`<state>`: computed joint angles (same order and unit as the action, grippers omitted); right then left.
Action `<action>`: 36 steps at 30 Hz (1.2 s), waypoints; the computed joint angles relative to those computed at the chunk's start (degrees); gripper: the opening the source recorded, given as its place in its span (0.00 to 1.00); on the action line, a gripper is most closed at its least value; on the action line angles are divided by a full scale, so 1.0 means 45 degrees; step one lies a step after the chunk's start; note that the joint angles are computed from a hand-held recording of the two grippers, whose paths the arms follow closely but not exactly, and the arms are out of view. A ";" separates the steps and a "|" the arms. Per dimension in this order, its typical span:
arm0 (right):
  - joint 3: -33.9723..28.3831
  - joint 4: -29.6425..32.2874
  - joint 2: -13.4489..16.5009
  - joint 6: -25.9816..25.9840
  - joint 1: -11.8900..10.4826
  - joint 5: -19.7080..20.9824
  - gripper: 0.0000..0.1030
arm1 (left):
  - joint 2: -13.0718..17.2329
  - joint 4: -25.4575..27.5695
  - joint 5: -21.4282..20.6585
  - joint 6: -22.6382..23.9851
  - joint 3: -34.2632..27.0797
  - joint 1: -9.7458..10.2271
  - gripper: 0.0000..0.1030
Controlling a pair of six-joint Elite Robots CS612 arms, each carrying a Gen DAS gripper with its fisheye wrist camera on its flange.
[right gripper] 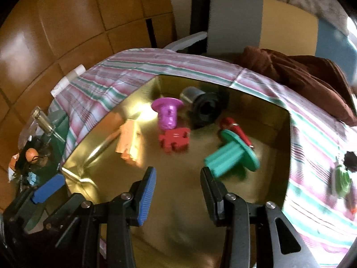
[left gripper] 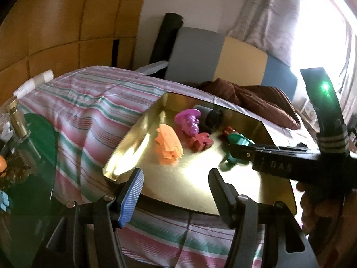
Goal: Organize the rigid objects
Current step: 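Withdraw the right tool from the tray toward the purple egg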
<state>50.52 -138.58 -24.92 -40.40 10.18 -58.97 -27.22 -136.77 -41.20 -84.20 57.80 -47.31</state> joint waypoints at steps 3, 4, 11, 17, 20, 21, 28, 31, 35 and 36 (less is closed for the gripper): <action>-0.0123 0.0061 0.0049 0.0198 -0.0130 -0.0059 0.41 | 0.0130 -0.0121 0.0024 0.0601 -0.0221 -0.0028 0.59; -0.0147 0.0063 0.0060 0.0254 -0.0172 -0.0070 0.41 | 0.0159 -0.0154 0.0011 0.0764 -0.0274 -0.0030 0.59; -0.0144 -0.0316 0.0067 0.0778 -0.0509 -0.0111 0.41 | 0.0396 -0.1061 0.0121 0.2176 -0.0550 -0.0100 0.59; -0.0233 -0.0984 0.0178 0.2001 -0.0932 -0.0546 0.49 | 0.0673 -0.2378 0.0096 0.3734 -0.0850 -0.0143 0.59; -0.0797 -0.0529 0.0462 0.2378 -0.1149 -0.1109 0.52 | 0.0873 -0.2197 0.0115 0.4361 -0.1295 -0.0178 0.59; -0.1080 -0.0275 0.0611 0.2429 -0.1217 -0.1465 0.52 | 0.0937 -0.2110 0.0034 0.4460 -0.1442 -0.0176 0.59; -0.2911 0.1613 0.1594 0.3257 -0.1597 -0.2985 0.52 | 0.1424 -0.2249 -0.0409 0.5792 -0.2448 -0.0228 0.59; -0.4031 0.2449 0.2147 0.3940 -0.1781 -0.3346 0.52 | 0.1702 -0.2396 -0.0520 0.6494 -0.3039 -0.0250 0.59; -0.5986 0.3249 0.3077 0.4667 -0.2009 -0.3807 0.52 | 0.2077 -0.2376 -0.0942 0.7337 -0.3837 -0.0253 0.59; -0.6874 0.3528 0.3493 0.4876 -0.2077 -0.3954 0.52 | 0.2189 -0.2331 -0.1081 0.7503 -0.4070 -0.0246 0.59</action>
